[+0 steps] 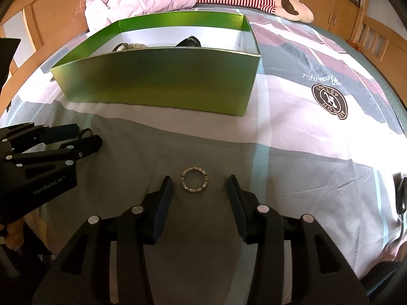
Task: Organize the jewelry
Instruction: 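Grasp the dark ring with the left tool while the right tool grasps the gold ring, then carry the dark ring into the box with the left tool while the right tool drops the gold ring in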
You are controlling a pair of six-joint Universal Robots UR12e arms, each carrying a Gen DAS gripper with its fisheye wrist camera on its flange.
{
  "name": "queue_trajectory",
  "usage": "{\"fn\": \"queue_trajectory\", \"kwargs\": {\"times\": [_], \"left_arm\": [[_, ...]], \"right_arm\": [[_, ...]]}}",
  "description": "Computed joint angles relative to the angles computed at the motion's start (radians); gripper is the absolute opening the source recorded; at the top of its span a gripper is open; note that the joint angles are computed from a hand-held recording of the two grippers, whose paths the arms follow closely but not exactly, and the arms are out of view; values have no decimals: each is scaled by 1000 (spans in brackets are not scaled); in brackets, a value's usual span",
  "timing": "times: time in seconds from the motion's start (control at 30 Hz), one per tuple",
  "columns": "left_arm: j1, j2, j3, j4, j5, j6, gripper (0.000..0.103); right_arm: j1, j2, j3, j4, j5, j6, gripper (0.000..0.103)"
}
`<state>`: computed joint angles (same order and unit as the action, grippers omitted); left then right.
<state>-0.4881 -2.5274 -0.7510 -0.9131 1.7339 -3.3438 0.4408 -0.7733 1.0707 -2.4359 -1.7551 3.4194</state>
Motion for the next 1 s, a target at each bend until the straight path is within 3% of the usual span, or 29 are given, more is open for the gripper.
{"fn": "queue_trajectory", "kwargs": {"times": [0.07,0.2,1.0], "left_arm": [[0,2,-6,10,-10,4,36],[-1,6,-12,20,-23,16,21],[2,28,-45,40,-30,-11,19]], "right_arm": [[0,-1,4,-7,-1,7,42],[2,0,4,-22,9,-8,21],[3,6,-8,-16,8,-19,21]]}}
